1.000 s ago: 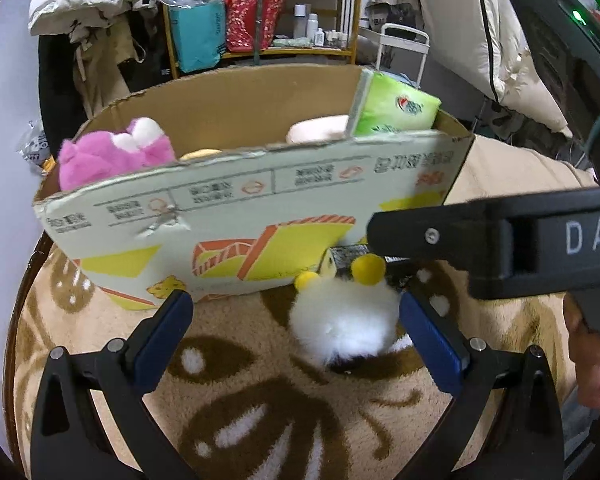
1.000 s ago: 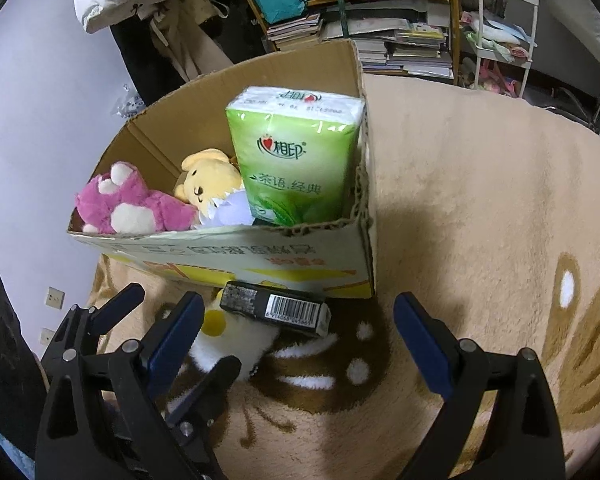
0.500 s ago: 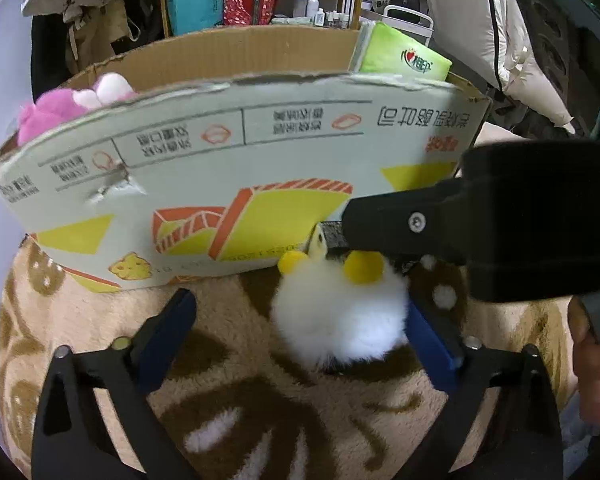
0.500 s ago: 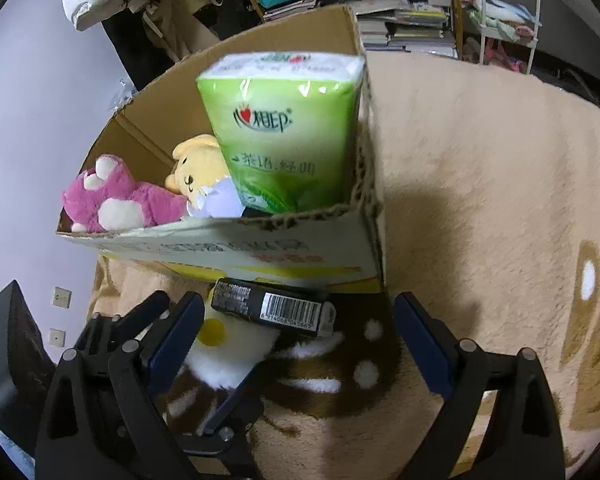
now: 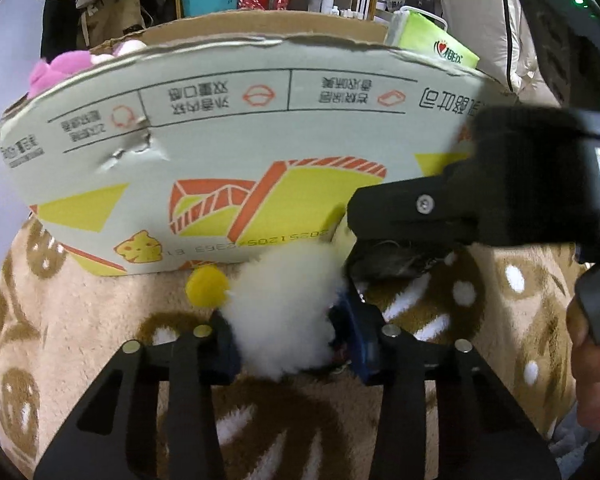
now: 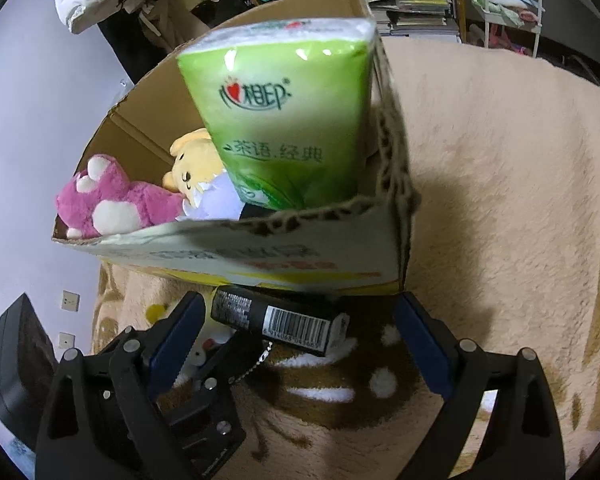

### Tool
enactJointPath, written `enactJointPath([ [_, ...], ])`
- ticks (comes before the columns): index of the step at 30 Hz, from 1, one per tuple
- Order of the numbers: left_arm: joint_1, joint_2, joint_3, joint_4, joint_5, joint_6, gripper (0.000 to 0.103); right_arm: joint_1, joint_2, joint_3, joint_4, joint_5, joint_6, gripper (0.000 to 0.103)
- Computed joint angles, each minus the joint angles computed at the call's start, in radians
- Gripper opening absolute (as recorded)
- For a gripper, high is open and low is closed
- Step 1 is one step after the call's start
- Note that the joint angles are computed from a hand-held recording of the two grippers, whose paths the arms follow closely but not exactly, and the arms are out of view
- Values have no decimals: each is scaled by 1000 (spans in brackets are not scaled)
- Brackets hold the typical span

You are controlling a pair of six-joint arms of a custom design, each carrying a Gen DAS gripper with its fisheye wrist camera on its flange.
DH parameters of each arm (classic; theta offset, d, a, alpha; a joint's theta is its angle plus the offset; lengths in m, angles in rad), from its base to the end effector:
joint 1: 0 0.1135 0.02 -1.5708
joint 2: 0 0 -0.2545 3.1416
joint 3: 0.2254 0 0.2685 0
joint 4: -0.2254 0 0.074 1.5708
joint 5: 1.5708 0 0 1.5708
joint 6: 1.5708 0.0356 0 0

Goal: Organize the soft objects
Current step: 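Close left tool on the fluffy chick while right tool closes on the black box, then lift the fluffy chick with left tool while right tool lifts the black box over the box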

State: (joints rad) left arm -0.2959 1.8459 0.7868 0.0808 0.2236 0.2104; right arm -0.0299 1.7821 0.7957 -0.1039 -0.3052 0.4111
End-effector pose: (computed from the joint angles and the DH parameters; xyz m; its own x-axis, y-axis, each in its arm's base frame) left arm 0.3137 -0.1039 0.0694 -0.6919 0.4238 -0.5845 0.5596 0.8263 -0.0633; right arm 0.3179 0.0012 0.0814 -0.8566 0.4070 -0.3172 0.2531 0.8671 0.4290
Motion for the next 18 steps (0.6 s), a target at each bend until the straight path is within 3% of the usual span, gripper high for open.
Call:
enactJointPath([
  [11, -11, -64, -81, 37, -25, 7, 34, 3, 3, -14, 13, -21, 64, 96],
  [14, -10, -106, -110, 10, -30, -2, 34, 25, -19, -29, 2, 48, 90, 96],
  [16, -5, -127, -122, -5, -31, -5, 34, 38, -40, -39, -5, 86, 97, 90],
  [18, 1, -152, -138, -17, -44, 3, 34, 37, -54, -49, 0, 75, 102, 75],
])
